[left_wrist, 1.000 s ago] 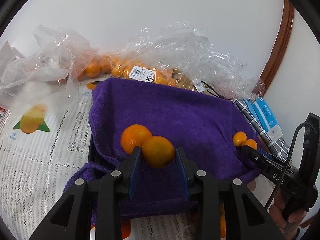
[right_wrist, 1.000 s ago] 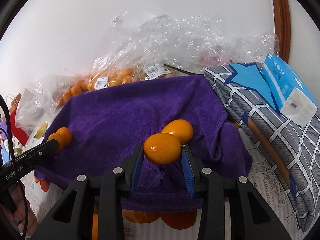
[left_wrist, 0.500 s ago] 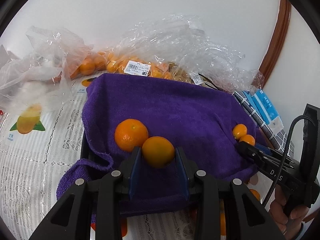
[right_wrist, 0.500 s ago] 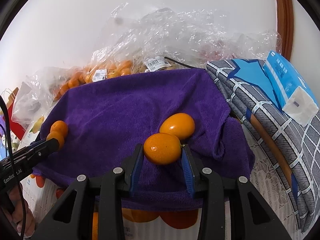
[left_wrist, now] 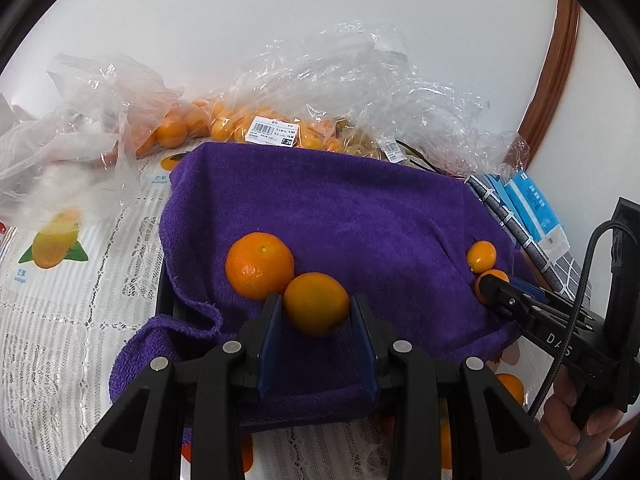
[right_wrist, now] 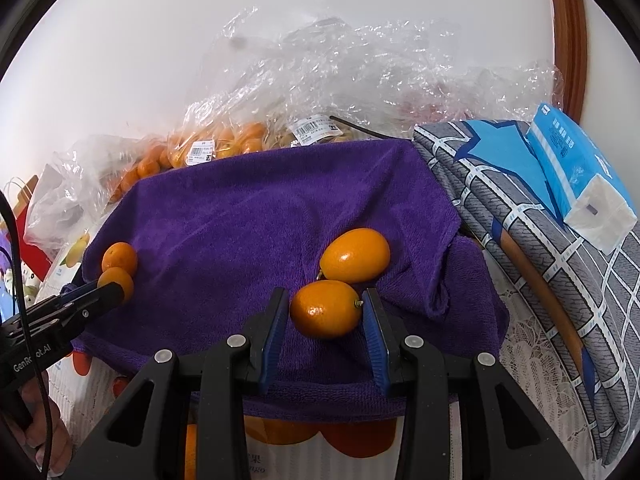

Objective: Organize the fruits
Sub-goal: 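Lower and open both tools to set the fruits beside the earlier ones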

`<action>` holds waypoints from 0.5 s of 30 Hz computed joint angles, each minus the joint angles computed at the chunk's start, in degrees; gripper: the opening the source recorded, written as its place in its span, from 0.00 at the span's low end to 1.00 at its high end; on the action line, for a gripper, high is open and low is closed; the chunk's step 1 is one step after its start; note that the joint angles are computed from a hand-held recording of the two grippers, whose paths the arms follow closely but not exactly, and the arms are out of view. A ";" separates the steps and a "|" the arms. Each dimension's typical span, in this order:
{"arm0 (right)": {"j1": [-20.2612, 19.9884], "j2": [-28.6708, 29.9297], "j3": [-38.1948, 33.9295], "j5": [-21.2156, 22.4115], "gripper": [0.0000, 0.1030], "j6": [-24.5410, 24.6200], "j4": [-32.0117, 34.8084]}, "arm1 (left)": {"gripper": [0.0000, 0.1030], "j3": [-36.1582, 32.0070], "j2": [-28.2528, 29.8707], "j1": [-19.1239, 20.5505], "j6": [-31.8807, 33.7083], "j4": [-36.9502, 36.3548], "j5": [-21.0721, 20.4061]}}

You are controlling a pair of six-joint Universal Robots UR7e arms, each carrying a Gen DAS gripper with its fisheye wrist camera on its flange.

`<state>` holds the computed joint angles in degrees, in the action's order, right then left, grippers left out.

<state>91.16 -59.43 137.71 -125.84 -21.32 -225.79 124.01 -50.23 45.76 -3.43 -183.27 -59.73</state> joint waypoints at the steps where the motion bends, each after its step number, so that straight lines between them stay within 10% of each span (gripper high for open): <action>1: 0.05 0.04 0.00 0.02 0.37 -0.06 -0.11 | 0.32 -0.01 0.00 -0.03 -0.01 0.03 0.06; 15: 1.39 1.49 -0.17 -1.12 0.47 -1.20 -3.51 | 0.32 0.13 -0.01 -0.10 -0.24 0.11 -0.05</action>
<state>92.55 -57.95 137.54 -126.96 -22.52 -229.31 124.14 -50.24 45.66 -3.67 -183.15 -59.78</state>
